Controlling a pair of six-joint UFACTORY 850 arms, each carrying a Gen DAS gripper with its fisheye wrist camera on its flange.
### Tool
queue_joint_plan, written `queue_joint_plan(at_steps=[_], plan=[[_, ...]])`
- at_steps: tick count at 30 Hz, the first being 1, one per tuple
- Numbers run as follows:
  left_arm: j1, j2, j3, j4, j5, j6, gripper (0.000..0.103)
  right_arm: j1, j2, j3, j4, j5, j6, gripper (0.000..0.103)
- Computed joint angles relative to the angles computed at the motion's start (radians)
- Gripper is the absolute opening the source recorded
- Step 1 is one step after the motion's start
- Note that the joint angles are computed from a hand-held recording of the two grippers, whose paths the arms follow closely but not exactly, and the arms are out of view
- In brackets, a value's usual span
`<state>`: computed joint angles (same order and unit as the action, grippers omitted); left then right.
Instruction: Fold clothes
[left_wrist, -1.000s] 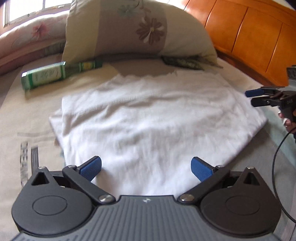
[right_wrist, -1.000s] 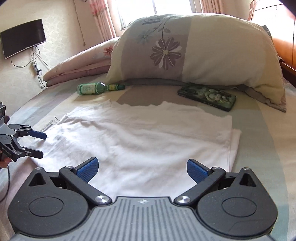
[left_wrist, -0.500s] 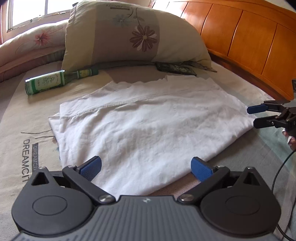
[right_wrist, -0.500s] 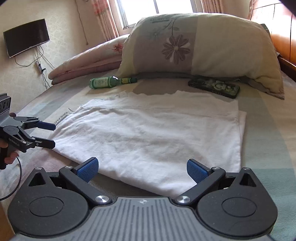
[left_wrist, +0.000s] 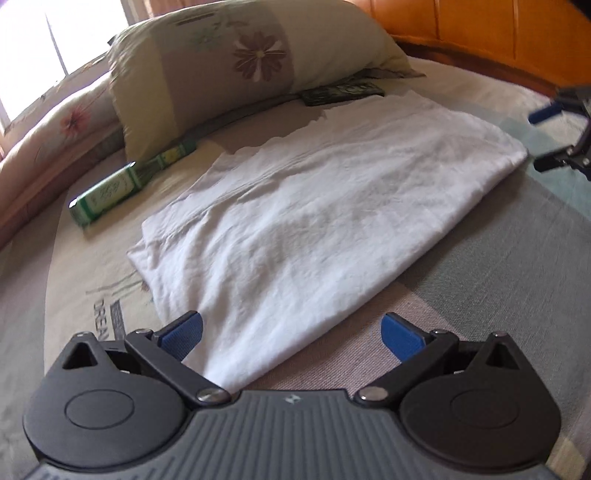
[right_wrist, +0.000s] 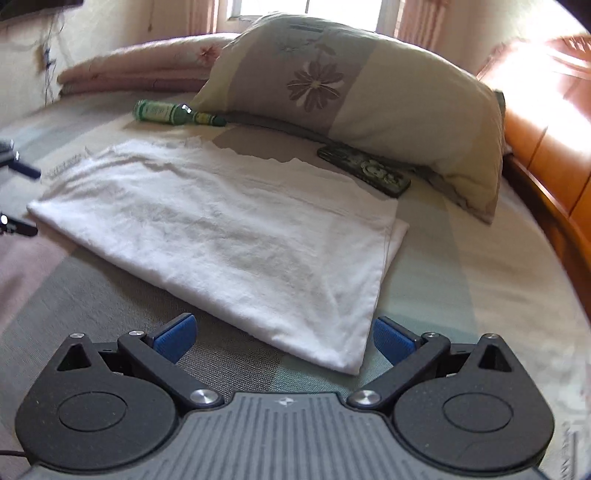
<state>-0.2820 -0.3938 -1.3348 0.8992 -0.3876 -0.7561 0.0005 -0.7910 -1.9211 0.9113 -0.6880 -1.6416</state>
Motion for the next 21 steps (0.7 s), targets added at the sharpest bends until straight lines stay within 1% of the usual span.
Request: queue_joint_plan(at_steps=[2, 4, 7, 8, 9, 13, 15, 17, 19, 21], plan=[[-0.029, -0.021, -0.01, 0.142, -0.054, -0.029, 0.102, 0.023, 0.037, 0.069, 0.013, 0.089, -0.153, 0.103], [-0.055, -0.038, -0.014, 0.269, -0.112, -0.042, 0.102, 0.043, 0.063, 0.13, 0.052, 0.205, -0.31, 0.103], [-0.08, -0.054, -0.004, 0.419, -0.199, -0.05, 0.102, 0.061, 0.072, 0.184, 0.194, 0.348, -0.594, 0.103], [-0.084, -0.059, -0.001, 0.455, -0.227, -0.047, 0.102, 0.064, 0.068, 0.188, 0.239, 0.373, -0.669, 0.103], [-0.086, -0.062, 0.003, 0.477, -0.24, -0.046, 0.102, 0.064, 0.062, 0.186, 0.265, 0.385, -0.715, 0.103], [-0.088, -0.074, -0.002, 0.515, -0.247, -0.047, 0.102, 0.075, 0.048, 0.168, 0.292, 0.389, -0.748, 0.103], [-0.092, -0.088, -0.022, 0.531, -0.223, -0.051, 0.102, 0.087, 0.046, 0.171, 0.372, 0.38, -0.839, 0.103], [-0.101, -0.107, -0.052, 0.536, -0.188, -0.047, 0.102, 0.099, 0.044, 0.17, 0.404, 0.362, -0.87, 0.103], [-0.112, -0.131, -0.076, 0.582, -0.165, -0.08, 0.102, 0.113, 0.044, 0.176, 0.467, 0.349, -0.937, 0.103], [-0.125, -0.163, -0.107, 0.639, -0.159, -0.108, 0.102, 0.124, 0.049, 0.19, 0.554, 0.337, -1.037, 0.103]])
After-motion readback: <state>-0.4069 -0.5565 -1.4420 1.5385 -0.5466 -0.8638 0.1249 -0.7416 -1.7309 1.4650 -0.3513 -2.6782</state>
